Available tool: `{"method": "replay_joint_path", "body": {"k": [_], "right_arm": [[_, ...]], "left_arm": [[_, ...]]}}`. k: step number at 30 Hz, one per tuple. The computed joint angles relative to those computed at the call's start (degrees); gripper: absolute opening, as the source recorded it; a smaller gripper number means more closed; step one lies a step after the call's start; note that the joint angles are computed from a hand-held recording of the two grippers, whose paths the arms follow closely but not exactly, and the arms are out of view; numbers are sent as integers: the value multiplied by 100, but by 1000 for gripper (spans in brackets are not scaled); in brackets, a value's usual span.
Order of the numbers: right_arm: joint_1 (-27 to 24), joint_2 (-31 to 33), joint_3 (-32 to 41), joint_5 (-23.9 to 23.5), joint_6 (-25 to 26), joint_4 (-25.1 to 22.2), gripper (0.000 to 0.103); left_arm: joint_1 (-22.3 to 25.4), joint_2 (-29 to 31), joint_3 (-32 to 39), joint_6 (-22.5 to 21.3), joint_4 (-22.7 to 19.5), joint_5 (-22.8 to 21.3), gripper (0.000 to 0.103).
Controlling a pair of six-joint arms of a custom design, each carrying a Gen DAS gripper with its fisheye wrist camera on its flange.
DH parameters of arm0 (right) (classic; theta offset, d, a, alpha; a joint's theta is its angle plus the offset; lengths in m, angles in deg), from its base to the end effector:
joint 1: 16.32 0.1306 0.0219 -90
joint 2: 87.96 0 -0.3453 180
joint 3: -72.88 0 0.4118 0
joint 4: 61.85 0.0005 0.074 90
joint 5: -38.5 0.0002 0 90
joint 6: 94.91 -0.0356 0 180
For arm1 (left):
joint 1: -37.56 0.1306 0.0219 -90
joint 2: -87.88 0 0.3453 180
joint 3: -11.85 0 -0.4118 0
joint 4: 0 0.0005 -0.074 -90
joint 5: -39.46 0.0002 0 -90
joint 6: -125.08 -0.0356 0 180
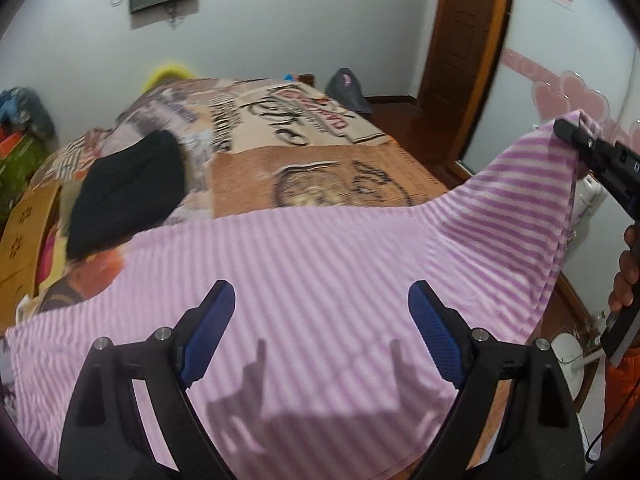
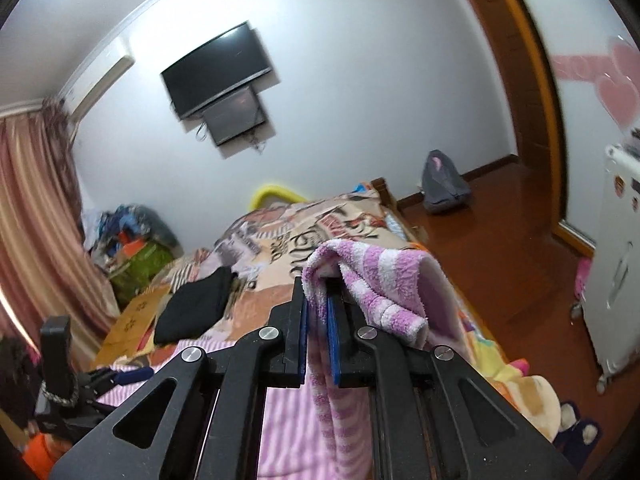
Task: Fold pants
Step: 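Carry the held corner over the pants with the right tool and release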
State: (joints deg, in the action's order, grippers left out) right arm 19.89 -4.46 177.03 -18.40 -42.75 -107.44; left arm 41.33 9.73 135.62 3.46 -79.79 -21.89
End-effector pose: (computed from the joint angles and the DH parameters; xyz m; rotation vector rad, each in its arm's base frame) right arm 0.3847 0.2570 0.5749 0.3887 1.9027 0.2801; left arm 0.5306 0.0174 0.5330 0.7607 2.3232 -0.3797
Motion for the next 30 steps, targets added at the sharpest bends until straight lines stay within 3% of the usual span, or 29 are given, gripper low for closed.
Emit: {"method": "replay_joint_path", "body": {"k": [7,14,21,25,30], "right_arm": [[151,391,197,-417,-155,-7,6],[326,1301,1451,-814,650,26,6],[564,2333,2757,-1479,1366,-64,6],[700,2905,3456,-2010,1683,-351,6],[886,3786,4489,-2759,2029,-1267,6]], "left_arm": [[580,95,48,-29,12,191,89],[1147,176,145,213,176,436,89],[1756,399,333,407,390,247,89],[2045,545,421,503,447,104,89],[2287,674,437,670,430,45,89]]}}
